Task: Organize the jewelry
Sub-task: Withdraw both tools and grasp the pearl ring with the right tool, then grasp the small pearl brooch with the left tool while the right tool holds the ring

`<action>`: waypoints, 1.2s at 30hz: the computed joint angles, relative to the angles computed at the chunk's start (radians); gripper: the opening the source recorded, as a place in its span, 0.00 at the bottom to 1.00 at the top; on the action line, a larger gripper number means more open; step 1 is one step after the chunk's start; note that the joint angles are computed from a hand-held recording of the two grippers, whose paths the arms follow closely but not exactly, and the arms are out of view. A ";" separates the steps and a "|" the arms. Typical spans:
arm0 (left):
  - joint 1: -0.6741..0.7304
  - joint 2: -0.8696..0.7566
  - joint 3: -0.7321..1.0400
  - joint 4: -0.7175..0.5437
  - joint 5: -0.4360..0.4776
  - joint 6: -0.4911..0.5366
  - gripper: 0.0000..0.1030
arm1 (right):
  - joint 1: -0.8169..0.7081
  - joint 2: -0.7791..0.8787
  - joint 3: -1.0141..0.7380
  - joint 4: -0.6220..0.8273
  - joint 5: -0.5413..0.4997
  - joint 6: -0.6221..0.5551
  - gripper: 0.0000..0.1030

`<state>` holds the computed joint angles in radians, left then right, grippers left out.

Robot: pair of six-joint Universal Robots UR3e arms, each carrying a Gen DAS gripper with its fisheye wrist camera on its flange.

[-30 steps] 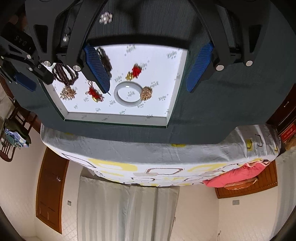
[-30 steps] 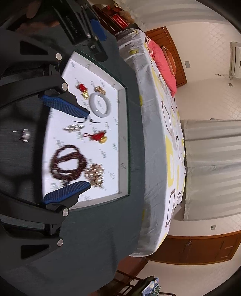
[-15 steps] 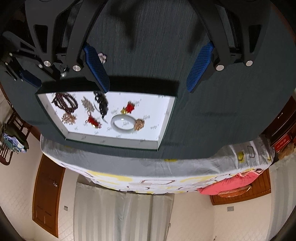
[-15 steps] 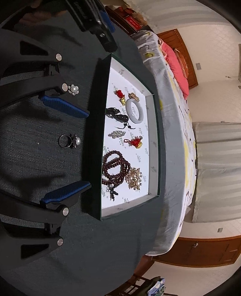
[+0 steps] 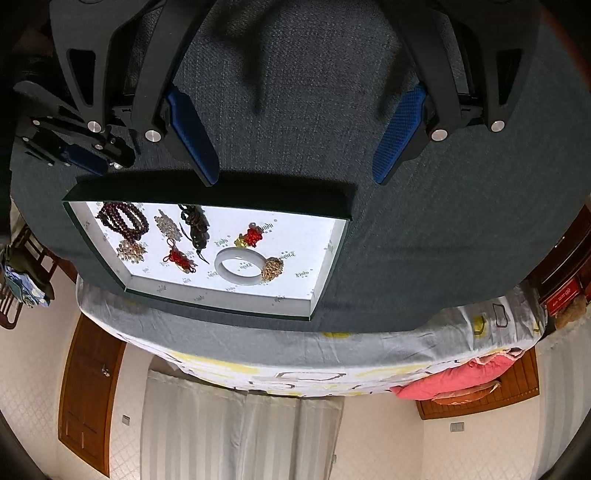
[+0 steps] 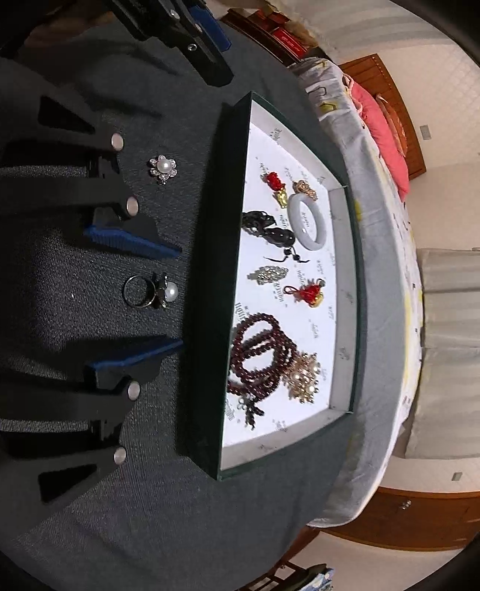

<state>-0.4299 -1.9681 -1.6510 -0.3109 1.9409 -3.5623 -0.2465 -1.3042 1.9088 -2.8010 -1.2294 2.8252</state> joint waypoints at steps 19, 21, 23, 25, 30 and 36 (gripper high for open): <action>-0.062 -0.082 0.096 -0.048 -0.049 -0.034 0.80 | -0.194 -0.165 0.137 0.022 0.128 -0.076 0.22; -0.070 -0.105 0.123 -0.059 -0.059 -0.034 0.80 | -0.227 -0.186 0.156 0.026 0.146 -0.089 0.22; -0.081 -0.136 0.162 -0.084 -0.059 -0.037 0.80 | -0.252 -0.202 0.174 0.027 0.160 -0.097 0.22; -0.084 -0.159 0.197 -0.110 -0.062 -0.038 0.75 | -0.271 -0.211 0.180 0.031 0.173 -0.102 0.22; -0.086 -0.215 0.284 -0.193 -0.088 -0.036 0.58 | -0.307 -0.217 0.185 0.050 0.213 -0.108 0.22; -0.087 -0.240 0.325 -0.232 -0.096 -0.027 0.52 | -0.314 -0.218 0.189 0.056 0.234 -0.110 0.22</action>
<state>-0.5174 -2.2079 -1.3258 -0.5429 1.8445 -3.5894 -0.5607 -1.5224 2.0977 -2.7448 -0.9956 2.7156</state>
